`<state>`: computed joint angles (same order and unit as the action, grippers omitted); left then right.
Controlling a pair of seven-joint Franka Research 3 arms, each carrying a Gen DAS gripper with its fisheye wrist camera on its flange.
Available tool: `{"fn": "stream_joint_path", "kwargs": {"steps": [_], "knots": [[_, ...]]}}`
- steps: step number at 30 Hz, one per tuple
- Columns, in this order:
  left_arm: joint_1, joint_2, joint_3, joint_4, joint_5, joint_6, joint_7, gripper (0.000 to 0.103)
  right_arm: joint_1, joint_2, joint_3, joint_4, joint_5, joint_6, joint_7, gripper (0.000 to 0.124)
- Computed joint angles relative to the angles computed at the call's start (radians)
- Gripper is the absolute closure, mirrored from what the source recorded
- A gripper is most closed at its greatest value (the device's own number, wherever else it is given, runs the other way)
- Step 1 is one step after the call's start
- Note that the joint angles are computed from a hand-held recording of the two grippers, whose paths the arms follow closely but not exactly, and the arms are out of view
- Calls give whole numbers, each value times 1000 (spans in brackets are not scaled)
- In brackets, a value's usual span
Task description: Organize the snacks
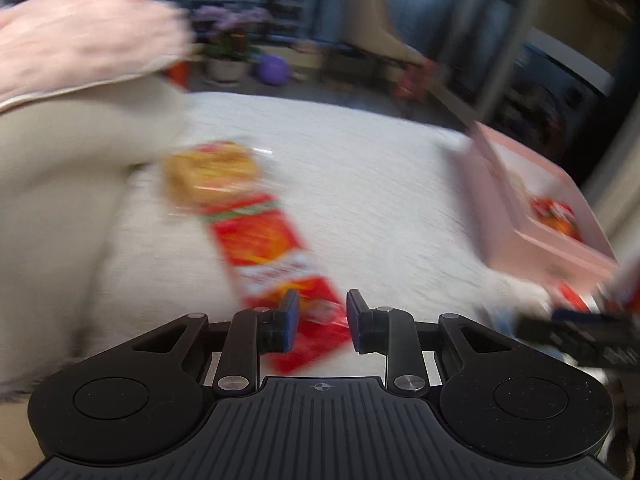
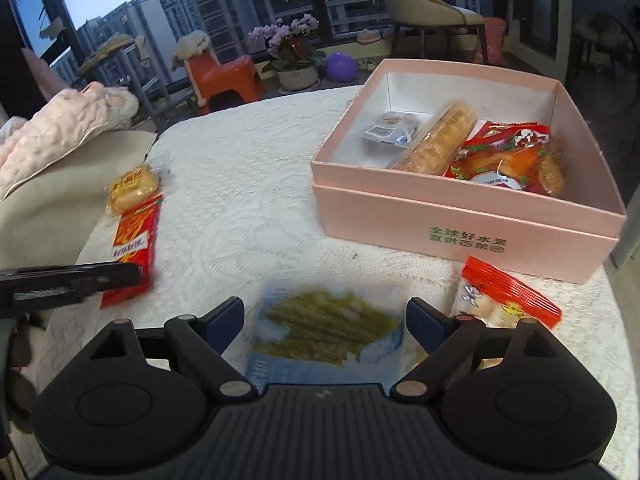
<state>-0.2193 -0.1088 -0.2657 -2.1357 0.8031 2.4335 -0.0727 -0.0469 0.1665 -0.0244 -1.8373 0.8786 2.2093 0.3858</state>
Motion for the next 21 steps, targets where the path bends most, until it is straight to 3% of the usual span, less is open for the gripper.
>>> {"fn": "stream_joint_path", "kwargs": {"steps": [3, 5, 7, 10, 12, 14, 19, 21], "knots": [[23, -30, 8, -33, 0, -38, -101, 74, -37, 18, -6, 32, 75, -102, -19, 35], [41, -20, 19, -37, 19, -19, -130, 74, -51, 5, -9, 22, 125, -94, -58, 35], [59, 7, 36, -31, 30, 45, -125, 73, -51, -20, -12, -2, 154, -36, -120, 35], [64, 69, 41, 21, 74, 72, -104, 70, -48, -53, -21, -37, 181, 46, -218, 35], [51, 106, 43, 64, 72, 67, -38, 70, -45, -69, -27, -61, 202, 112, -277, 35], [40, 128, 50, 77, 52, 130, 15, 70, -42, -70, -33, -74, 224, 180, -324, 35], [2, 194, 49, 134, -23, 228, 205, 69, -36, -30, -29, -64, 233, 303, -338, 35], [-20, 207, 50, 156, -40, 217, 243, 70, -34, -10, -20, -59, 221, 330, -342, 35]]}}
